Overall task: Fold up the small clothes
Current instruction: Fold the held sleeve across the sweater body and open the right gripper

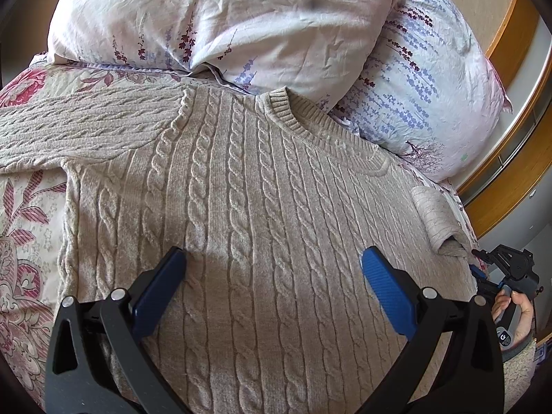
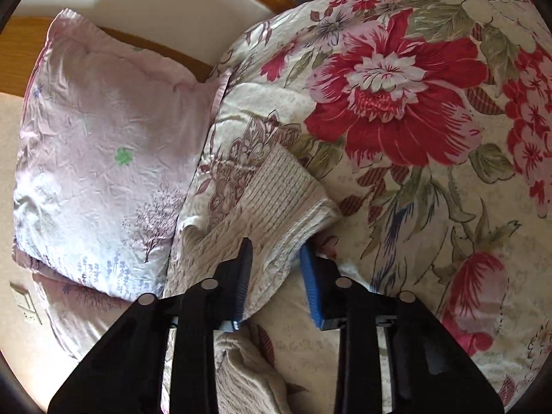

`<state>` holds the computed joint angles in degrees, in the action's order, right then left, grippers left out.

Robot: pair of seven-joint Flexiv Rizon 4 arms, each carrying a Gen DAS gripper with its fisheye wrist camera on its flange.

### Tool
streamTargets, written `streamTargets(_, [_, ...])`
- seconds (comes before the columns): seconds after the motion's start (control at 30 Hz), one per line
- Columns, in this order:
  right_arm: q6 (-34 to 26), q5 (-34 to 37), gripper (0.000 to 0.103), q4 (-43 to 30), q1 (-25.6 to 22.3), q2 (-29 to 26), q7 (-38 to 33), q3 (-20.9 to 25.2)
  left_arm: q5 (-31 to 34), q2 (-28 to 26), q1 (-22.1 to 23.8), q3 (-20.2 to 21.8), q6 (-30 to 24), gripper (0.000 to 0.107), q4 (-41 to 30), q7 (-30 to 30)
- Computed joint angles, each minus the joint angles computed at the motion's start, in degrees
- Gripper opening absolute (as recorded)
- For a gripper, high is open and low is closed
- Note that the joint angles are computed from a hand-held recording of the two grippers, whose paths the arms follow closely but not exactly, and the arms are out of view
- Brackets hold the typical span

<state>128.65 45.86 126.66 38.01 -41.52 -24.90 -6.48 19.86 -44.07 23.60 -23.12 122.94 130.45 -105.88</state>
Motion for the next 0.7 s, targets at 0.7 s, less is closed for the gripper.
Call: streamTargets(0.7, [-2.6, -32.4, 0.009, -24.1, -2.7, -4.3, -21.2, 6.8, 5.4, -3.5, 5.5, -4.1, 3.6, 0.101, 0.3, -3.3])
